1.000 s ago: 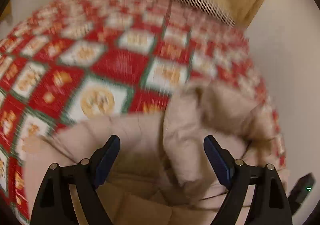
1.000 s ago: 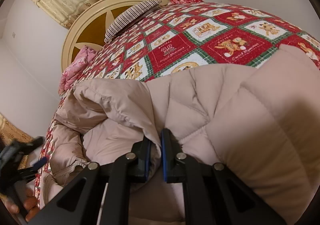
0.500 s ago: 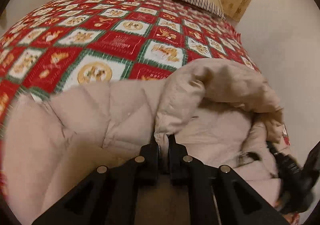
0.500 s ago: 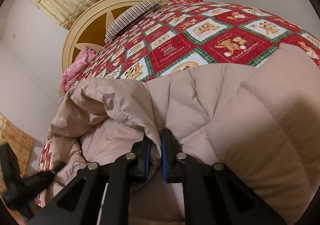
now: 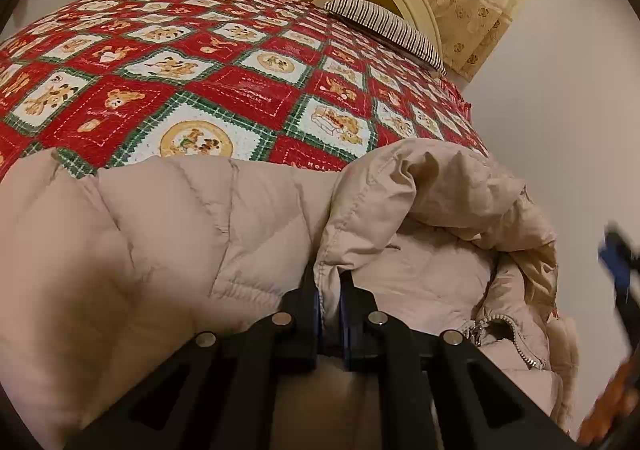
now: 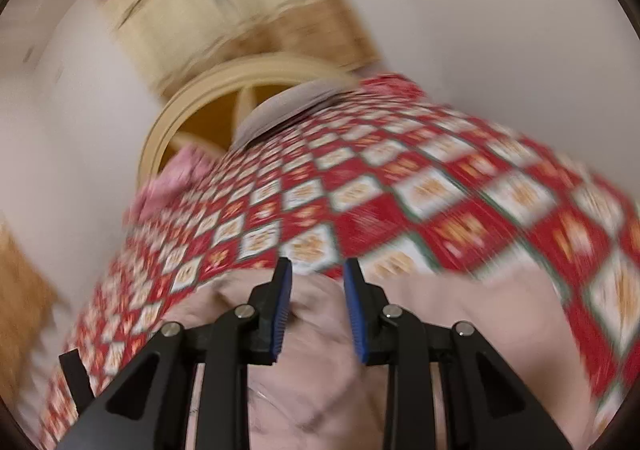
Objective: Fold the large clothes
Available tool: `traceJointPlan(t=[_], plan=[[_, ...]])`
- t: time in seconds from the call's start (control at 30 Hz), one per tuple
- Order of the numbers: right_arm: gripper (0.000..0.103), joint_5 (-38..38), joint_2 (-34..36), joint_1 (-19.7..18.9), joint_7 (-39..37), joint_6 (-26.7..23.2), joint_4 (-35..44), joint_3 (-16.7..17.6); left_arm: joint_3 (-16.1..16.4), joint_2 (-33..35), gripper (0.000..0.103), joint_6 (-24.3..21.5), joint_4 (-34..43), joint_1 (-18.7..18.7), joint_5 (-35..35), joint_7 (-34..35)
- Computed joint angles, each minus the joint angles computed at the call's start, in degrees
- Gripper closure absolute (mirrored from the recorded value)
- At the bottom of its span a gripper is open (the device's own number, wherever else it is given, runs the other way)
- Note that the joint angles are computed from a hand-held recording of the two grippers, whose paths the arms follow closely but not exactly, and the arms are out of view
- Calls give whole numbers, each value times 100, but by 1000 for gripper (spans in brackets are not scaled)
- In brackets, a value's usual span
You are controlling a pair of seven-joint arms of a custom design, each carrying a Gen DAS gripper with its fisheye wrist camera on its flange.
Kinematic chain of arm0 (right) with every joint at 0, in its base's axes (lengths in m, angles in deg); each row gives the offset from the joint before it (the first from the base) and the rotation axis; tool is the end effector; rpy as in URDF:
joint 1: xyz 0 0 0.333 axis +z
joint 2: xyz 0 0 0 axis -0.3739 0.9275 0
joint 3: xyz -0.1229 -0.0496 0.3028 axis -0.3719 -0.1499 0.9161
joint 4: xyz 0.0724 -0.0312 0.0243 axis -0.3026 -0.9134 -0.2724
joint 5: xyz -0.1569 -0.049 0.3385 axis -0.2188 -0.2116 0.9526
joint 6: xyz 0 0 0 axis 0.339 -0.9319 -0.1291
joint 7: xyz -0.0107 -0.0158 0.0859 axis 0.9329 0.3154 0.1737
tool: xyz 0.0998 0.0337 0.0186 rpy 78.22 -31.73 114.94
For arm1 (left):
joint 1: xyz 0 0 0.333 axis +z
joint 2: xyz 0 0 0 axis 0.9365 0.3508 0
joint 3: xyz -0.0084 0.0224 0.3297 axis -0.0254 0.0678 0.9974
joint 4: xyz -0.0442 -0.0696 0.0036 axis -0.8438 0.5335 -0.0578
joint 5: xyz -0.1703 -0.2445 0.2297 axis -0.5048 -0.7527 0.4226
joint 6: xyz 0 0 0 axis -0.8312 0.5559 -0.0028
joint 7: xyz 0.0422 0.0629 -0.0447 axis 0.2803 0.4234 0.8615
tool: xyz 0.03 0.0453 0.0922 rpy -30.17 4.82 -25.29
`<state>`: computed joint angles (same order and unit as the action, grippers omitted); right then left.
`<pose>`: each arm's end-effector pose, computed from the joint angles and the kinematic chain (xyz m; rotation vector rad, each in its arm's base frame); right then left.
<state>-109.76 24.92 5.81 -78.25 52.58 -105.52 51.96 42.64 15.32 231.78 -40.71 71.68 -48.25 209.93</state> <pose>0.4674 0.3392 0.5074 -0.8879 2.0285 -0.7352 0.6263 -0.0686 0.4761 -1.8417 2.1626 -1.2205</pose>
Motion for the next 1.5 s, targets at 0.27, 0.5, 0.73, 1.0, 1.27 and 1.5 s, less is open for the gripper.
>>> traceJointPlan(t=[0.27,0.5,0.73,1.0,1.27,1.5], plan=[[72,3530,1866,-749,-4073,935,2060,15,7,27,93,-141,45,54,-146,19],[76,2844,1616,177,-3390,1579,994,-600,50,-52,93,-487,85,187,-447,36],[77,2492,1619,305,-2924,1842,896,-855,231,-932,74,-321,-254,70,-45,251],[76,2652,1656,317,-3322,1383,1049,-798,296,-1031,55,-90,226,-353,-80,487],[76,2556,1647,350,-3184,1431,1035,-834,272,286,52,-262,1035,-903,2824,-2182],[76,2057,1529,368,-2637,1872,830,-949,27,130,52,1013,111,-692,2518,-1360]])
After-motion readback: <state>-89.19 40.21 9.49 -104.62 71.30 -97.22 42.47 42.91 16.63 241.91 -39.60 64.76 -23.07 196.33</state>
